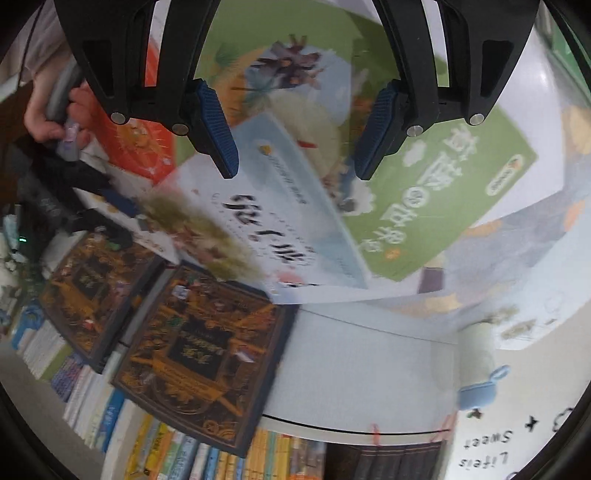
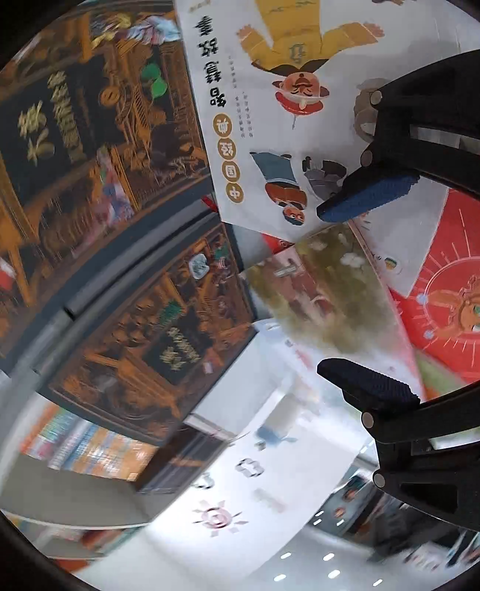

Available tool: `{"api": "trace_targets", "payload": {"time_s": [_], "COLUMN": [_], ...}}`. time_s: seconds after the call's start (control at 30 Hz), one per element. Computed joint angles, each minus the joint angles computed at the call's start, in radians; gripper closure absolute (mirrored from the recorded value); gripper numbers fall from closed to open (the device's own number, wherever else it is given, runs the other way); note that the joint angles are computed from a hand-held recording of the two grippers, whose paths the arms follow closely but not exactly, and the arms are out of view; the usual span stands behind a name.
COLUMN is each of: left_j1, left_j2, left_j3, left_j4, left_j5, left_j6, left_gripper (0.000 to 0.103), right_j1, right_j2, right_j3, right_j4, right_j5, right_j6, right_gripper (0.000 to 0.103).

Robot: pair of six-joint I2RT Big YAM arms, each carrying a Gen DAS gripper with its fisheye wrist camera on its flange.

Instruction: Organize books

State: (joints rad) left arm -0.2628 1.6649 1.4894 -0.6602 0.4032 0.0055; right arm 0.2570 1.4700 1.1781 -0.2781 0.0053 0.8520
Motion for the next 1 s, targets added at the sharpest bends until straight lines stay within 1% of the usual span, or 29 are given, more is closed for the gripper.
{"api": "trace_targets", "payload": {"time_s": [0.03, 0.07, 0.17, 0.23, 0.33, 0.47, 0.53, 0.63, 0.7, 0.8, 0.87, 0.93, 1.0], "left_j1": [-0.002, -0.007, -0.024, -0.022, -0.013, -0.009, -0.001, 0.001, 0.001, 0.004, 0.009, 0.019, 0.03], "left_j2": [0.006, 0.006, -0.011, -0.01, -0.008, -0.011, -0.011, -0.005, -0.01, -0.02, -0.031, -0.05, -0.076], "left_j3": [0.011, 0.016, -0.002, 0.003, 0.0, -0.006, -0.004, 0.01, 0.01, 0.009, 0.004, -0.008, -0.032], "left_j4": [-0.02, -0.038, -0.022, -0.031, -0.022, -0.02, -0.024, -0.042, -0.054, -0.084, -0.101, -0.131, -0.16], "left_j5": [0.042, 0.063, 0.01, 0.02, 0.045, 0.047, 0.066, 0.057, 0.045, 0.028, 0.03, 0.054, 0.082], "left_j6": [0.02, 0.044, 0.08, 0.074, 0.055, 0.072, 0.065, 0.062, 0.068, 0.09, 0.094, 0.108, 0.137], "left_gripper": [0.041, 0.035, 0.035, 0.035, 0.035, 0.035, 0.035, 0.035, 0.035, 0.035, 0.035, 0.035, 0.035], "right_j1": [0.005, 0.008, 0.016, 0.015, 0.019, 0.031, 0.036, 0.041, 0.043, 0.055, 0.075, 0.116, 0.157], "right_j2": [0.009, 0.012, 0.018, 0.013, 0.002, -0.003, -0.005, -0.011, -0.018, -0.052, -0.082, -0.124, -0.165], "right_j3": [0.016, 0.017, 0.023, 0.01, -0.007, -0.002, 0.002, 0.008, 0.01, -0.012, -0.027, -0.043, -0.065], "right_j4": [-0.022, -0.021, -0.03, -0.008, 0.008, -0.022, -0.034, -0.064, -0.077, -0.076, -0.088, -0.134, -0.163], "right_j5": [-0.001, -0.009, 0.005, -0.001, -0.001, 0.007, 0.009, -0.009, -0.027, -0.044, -0.041, -0.013, 0.02], "right_j6": [-0.016, -0.027, -0.036, -0.03, -0.028, -0.049, -0.054, -0.067, -0.055, 0.015, 0.026, 0.025, 0.043], "right_gripper": [0.027, 0.027, 0.027, 0.027, 0.027, 0.026, 0.026, 0.026, 0.026, 0.026, 0.026, 0.026, 0.026]}}
